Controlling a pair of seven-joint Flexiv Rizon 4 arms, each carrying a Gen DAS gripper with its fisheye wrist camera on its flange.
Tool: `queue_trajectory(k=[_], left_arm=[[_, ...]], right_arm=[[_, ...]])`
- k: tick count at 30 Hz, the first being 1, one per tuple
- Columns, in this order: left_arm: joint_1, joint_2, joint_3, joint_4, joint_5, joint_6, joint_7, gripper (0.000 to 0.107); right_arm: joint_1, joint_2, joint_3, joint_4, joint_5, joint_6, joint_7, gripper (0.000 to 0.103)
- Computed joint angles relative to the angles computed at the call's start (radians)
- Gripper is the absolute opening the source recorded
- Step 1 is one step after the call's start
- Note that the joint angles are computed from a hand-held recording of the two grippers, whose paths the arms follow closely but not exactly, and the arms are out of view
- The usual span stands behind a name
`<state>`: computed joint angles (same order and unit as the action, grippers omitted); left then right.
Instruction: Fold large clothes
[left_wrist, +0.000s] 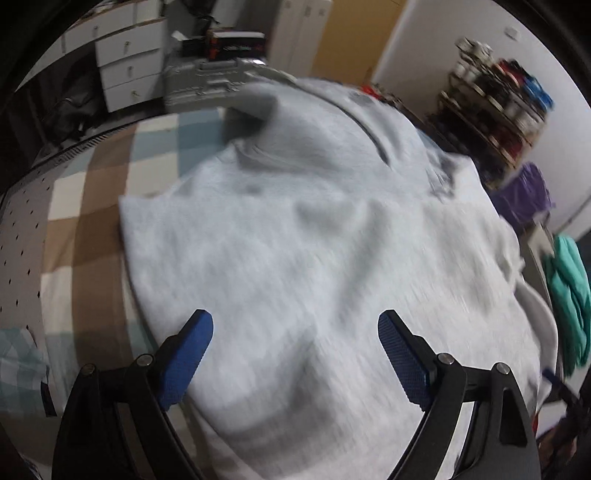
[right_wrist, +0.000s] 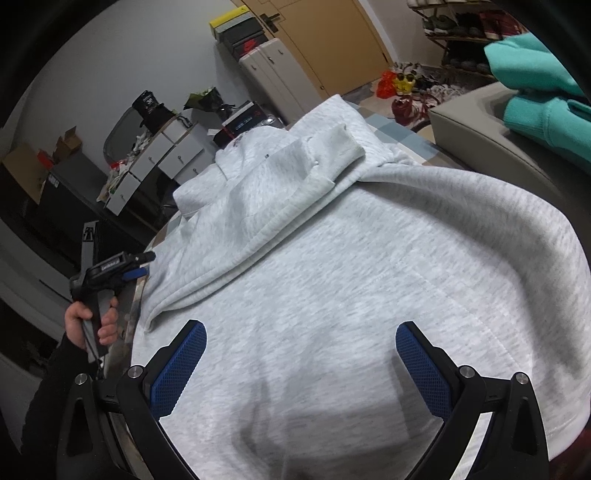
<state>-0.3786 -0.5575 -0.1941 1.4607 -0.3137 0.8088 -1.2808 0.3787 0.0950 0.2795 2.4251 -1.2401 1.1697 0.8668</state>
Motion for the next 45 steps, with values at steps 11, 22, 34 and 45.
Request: queue_trajectory(k=[11, 22, 34, 45], left_arm=[[-0.065, -0.001, 0.038, 0.031, 0.131, 0.081, -0.17, 0.088], [-0.152, -0.07, 0.127, -0.071, 0.308, 0.025, -0.303, 0.093], [-0.355, 0.195, 0.296, 0.113, 0.8, 0.38, -0.77, 0.093], [-0.439, 0.344, 0.384, 0.184, 1.246, 0.459, -1.363, 0.102]], right_arm=[[0.019, -0.006, 0.011, -0.006, 0.061, -0.039, -0.051, 0.103], [0.042, -0.007, 0.026, -0.016, 0.128, -0.102, -0.109, 0.103], [0.019, 0.017, 0.019, 0.014, 0.082, -0.086, -0.059, 0.103], [0.037, 0.085, 0.064, -0.018, 0.059, -0.274, -0.055, 0.103]])
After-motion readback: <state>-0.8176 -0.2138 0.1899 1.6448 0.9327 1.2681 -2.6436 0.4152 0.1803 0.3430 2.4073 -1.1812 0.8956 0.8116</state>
